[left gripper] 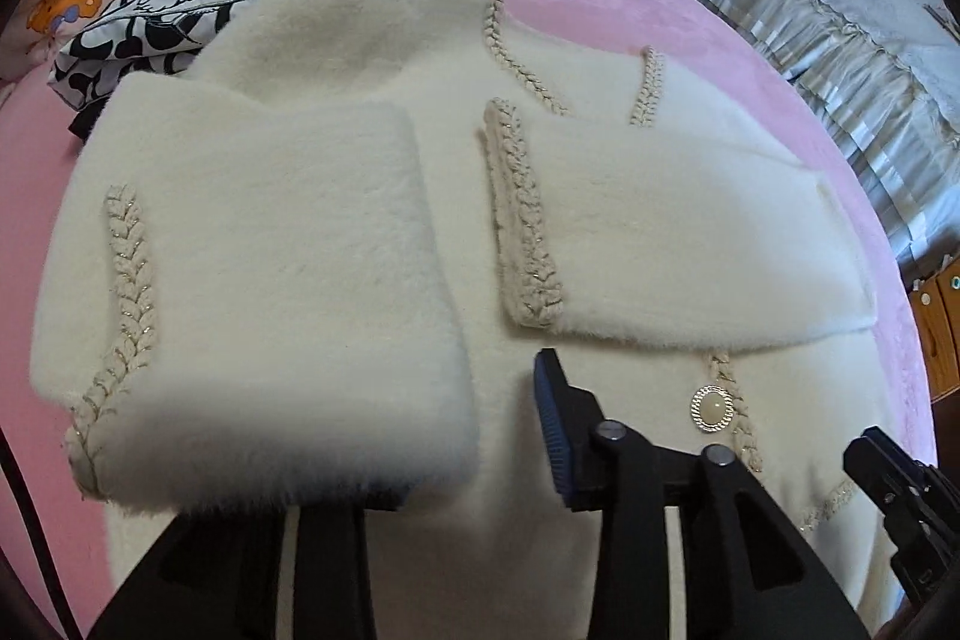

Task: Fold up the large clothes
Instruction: 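Fold the held sleeve across the cardigan body and open the left gripper, then grasp the braided cuff of the second folded sleeve with the right gripper and lift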

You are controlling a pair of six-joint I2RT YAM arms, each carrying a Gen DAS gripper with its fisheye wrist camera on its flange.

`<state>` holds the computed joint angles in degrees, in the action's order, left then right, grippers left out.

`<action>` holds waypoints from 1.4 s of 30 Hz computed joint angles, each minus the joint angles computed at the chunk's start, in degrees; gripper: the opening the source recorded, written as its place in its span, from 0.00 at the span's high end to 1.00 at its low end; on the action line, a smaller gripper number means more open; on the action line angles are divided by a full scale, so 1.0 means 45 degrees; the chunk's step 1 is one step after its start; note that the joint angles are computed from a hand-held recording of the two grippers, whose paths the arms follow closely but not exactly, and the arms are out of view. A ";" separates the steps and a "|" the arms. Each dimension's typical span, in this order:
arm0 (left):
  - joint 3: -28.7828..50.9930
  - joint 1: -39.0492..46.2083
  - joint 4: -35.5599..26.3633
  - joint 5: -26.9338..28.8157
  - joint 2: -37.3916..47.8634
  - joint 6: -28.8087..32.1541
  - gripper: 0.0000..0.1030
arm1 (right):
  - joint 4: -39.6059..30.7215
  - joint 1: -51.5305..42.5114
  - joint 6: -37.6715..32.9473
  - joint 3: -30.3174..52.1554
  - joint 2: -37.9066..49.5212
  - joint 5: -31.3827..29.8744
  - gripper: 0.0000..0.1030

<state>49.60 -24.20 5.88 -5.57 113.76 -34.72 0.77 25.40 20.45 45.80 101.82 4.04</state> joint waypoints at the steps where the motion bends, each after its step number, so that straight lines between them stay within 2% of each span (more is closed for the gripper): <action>1: -0.0096 -0.0049 0.0030 0.0346 -0.0105 -0.0008 0.37 | 0.0056 -0.0055 0.0009 -0.0046 0.0018 -0.0093 0.73; 2: -0.0016 0.0103 -0.0157 0.0967 -0.0187 0.0146 0.19 | 0.0137 -0.0079 0.0016 -0.0086 0.0016 -0.0192 0.73; 4: 0.0025 0.0179 -0.0420 0.2327 -0.0335 0.0209 0.05 | 0.0317 -0.0017 0.0041 -0.0196 -0.0085 -0.0368 0.73; 5: -0.0180 0.0133 -0.0336 0.2614 -0.0576 0.0166 0.05 | 0.0382 0.0045 0.0012 -0.0217 -0.0143 -0.0470 0.73; 12: -0.2861 -0.0538 0.0751 0.2522 -0.3259 -0.0552 0.05 | 0.0399 0.0833 -0.0510 0.0072 -0.0418 -0.0617 0.73; 15: -0.4168 -0.0468 0.0424 0.1873 -0.4832 -0.1113 0.05 | 0.0310 0.1224 -0.0722 0.0426 -0.0315 -0.0759 0.73; 19: -0.5807 0.0276 0.0214 0.1730 -0.6515 -0.1259 0.06 | 0.0120 0.1870 -0.1042 0.1313 0.0266 -0.1144 0.73; 21: -0.6666 0.0538 -0.0275 0.1107 -0.7844 -0.1249 0.07 | 0.0066 0.2288 -0.1365 0.1908 0.0747 -0.1416 0.73; 23: -0.7061 0.0843 -0.0791 0.0664 -0.8595 -0.1162 0.06 | 0.0095 0.2701 -0.1719 0.2459 0.1259 -0.1781 0.66; 24: -0.7283 0.1065 -0.1122 0.0493 -0.9038 -0.1115 0.06 | 0.0106 0.2965 -0.1962 0.2781 0.1572 -0.1785 0.55; 25: -0.7438 0.1378 -0.1344 0.0566 -0.9351 -0.0984 0.06 | 0.0098 0.3280 -0.2267 0.3077 0.1865 -0.1597 0.48; 26: -0.7630 0.1736 -0.1414 0.0723 -0.9563 -0.0864 0.06 | 0.0024 0.3631 -0.2625 0.3400 0.2167 -0.1266 0.47; 30: -0.8306 0.2941 -0.1194 0.1420 -0.9811 -0.0613 0.06 | -0.0468 0.4954 -0.4402 0.4776 0.3518 0.0182 0.47; 36: -0.8930 0.3995 0.0298 0.2220 -0.8752 -0.0852 0.07 | -0.1658 0.6028 -0.5902 0.7576 0.5711 0.2288 0.47; 37: -0.8920 0.4061 0.0305 0.2254 -0.8745 -0.0870 0.07 | -0.1802 0.5998 -0.5975 0.7919 0.5844 0.2137 0.55; 38: -0.8968 0.4076 0.0250 0.2243 -0.8905 -0.0897 0.07 | -0.1931 0.5868 -0.5904 0.8173 0.5853 0.1765 0.67; 39: -0.8990 0.4120 0.0231 0.2223 -0.9010 -0.0865 0.07 | -0.2373 0.5691 -0.5677 0.8555 0.5844 0.1443 0.88; 42: -0.8985 0.4010 0.0083 0.1936 -0.9372 -0.0837 0.07 | -0.1878 0.4813 -0.4666 0.8086 0.4792 0.0729 0.91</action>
